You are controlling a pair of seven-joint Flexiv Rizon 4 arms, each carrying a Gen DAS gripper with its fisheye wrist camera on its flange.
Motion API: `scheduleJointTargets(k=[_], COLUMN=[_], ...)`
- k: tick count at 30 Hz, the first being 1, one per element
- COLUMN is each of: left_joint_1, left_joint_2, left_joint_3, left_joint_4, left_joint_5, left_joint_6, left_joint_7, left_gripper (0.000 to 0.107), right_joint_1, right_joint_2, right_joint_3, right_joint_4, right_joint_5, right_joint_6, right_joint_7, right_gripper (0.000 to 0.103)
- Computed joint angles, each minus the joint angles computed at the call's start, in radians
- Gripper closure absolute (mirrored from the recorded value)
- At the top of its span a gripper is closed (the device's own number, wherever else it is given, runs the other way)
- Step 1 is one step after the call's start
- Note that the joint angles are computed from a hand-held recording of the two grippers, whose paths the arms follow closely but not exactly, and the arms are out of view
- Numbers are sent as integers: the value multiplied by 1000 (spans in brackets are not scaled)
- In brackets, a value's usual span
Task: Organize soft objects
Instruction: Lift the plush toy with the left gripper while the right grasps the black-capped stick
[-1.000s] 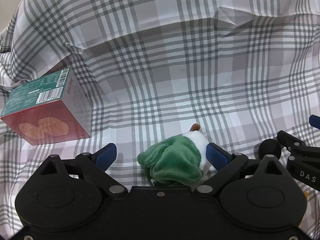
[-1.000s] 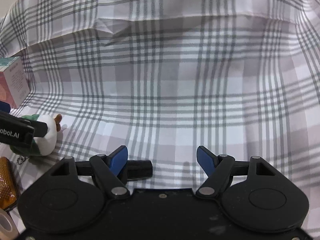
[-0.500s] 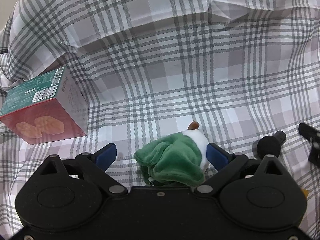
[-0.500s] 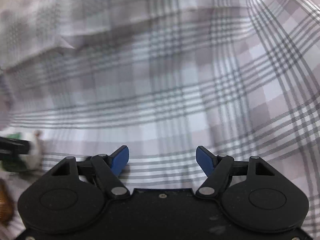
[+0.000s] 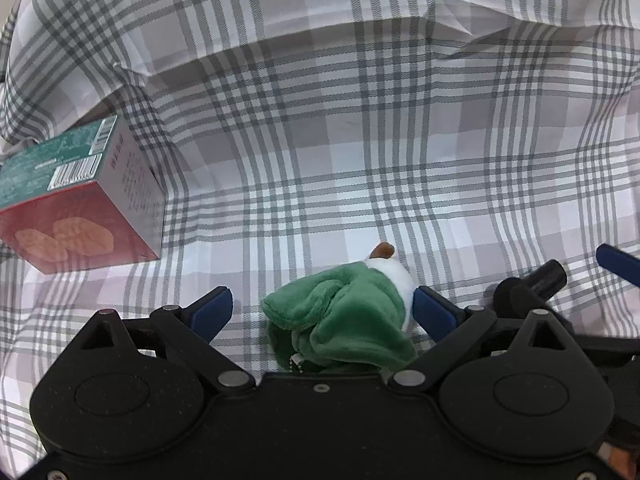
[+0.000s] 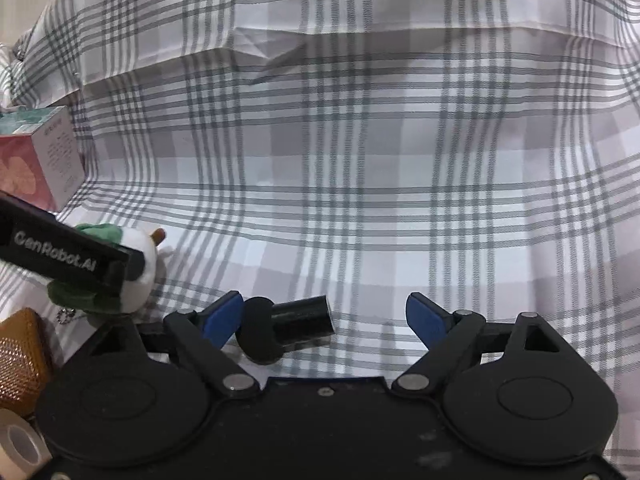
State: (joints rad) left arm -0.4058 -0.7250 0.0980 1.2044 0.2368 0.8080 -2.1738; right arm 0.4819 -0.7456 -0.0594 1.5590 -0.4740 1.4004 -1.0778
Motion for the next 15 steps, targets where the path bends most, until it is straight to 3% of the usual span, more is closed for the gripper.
scheduleJointTargets(k=[8, 15], left_joint_1=[1, 2], left_joint_2=[-8, -22], left_joint_3=[-8, -13], left_joint_4=[-20, -43], left_joint_5=[-17, -21], left_joint_6=[-36, -62], left_joint_7=[-1, 5], left_gripper=[12, 12], right_joint_1=[-5, 1], right_joint_2=[18, 4], right_joint_3=[10, 17], right_joint_4=[37, -3], right_joint_5=[-18, 1], right_joint_6=[26, -58], right_joint_7=[-56, -58], right_gripper=[16, 16])
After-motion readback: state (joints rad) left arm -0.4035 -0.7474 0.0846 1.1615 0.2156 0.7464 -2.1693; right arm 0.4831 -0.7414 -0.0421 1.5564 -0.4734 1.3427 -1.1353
